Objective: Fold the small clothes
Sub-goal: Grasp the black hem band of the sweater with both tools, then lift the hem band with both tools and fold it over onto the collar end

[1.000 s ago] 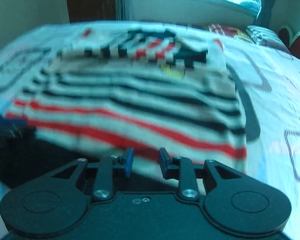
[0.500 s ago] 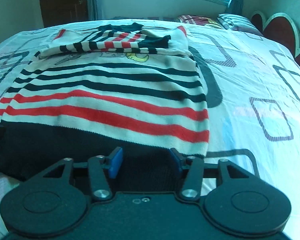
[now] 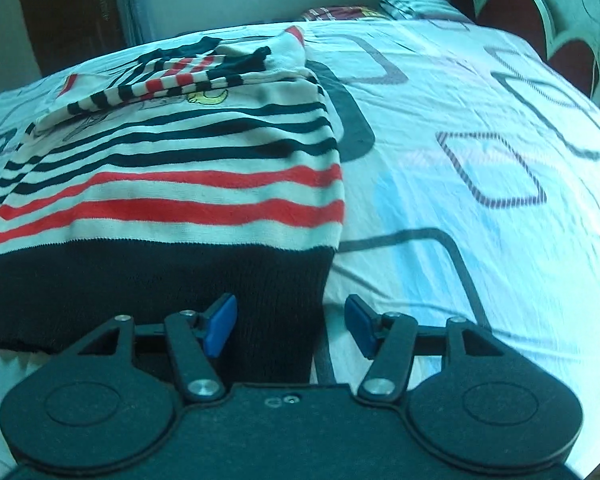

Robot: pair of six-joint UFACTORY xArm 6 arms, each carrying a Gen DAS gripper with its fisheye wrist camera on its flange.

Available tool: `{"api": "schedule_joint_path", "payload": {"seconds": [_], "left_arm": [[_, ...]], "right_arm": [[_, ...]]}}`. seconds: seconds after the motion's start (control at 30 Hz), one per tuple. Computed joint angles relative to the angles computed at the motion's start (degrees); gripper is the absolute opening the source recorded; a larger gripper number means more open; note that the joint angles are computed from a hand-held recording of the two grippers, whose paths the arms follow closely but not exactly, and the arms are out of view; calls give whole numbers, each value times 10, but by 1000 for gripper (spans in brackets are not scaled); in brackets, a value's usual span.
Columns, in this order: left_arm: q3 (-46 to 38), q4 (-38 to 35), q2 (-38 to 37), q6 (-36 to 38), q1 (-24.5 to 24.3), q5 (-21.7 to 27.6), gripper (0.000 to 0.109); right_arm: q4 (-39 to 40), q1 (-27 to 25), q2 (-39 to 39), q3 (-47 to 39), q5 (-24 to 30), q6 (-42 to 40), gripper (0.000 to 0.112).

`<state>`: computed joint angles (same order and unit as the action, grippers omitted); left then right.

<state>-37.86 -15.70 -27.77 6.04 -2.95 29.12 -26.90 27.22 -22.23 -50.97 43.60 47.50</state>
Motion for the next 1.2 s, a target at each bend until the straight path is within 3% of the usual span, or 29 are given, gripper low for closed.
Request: {"api": "schedule_joint_path", "payload": {"seconds": [0.07, 0.23, 0.3, 0.37, 0.47, 0.67, 0.87, 0.97, 1.07, 1.2], "left_arm": [[-2, -16, 2, 14, 1, 3, 44], [-15, -74, 10, 42, 19, 29, 17], [-23, -88, 15, 45, 28, 40, 12], [-35, -100, 25, 50, 32, 54, 10], [-54, -131, 35, 74, 32, 56, 9], [-132, -204, 97, 110, 18, -16, 9], [-286, -216, 245, 112, 3, -97, 9], [-384, -181, 334, 69, 0, -119, 9], [-493, -117, 427, 5, 2, -124, 9], [-660, -23, 554, -93, 7, -87, 9]], "right_arm": [[14, -2, -2, 1, -1, 0, 57], [66, -12, -11, 7, -14, -39, 39], [103, -23, -15, 10, -25, -62, 20], [168, -34, -13, 6, -31, -108, 11], [244, -44, -8, -6, -48, -170, 10], [341, -68, 38, -65, -136, -247, 10], [399, -102, 179, -223, -185, -328, 10], [417, -120, 272, -329, -190, -351, 10], [427, -135, 373, -453, -170, -364, 10], [410, -146, 531, -669, -102, -357, 10]]}}
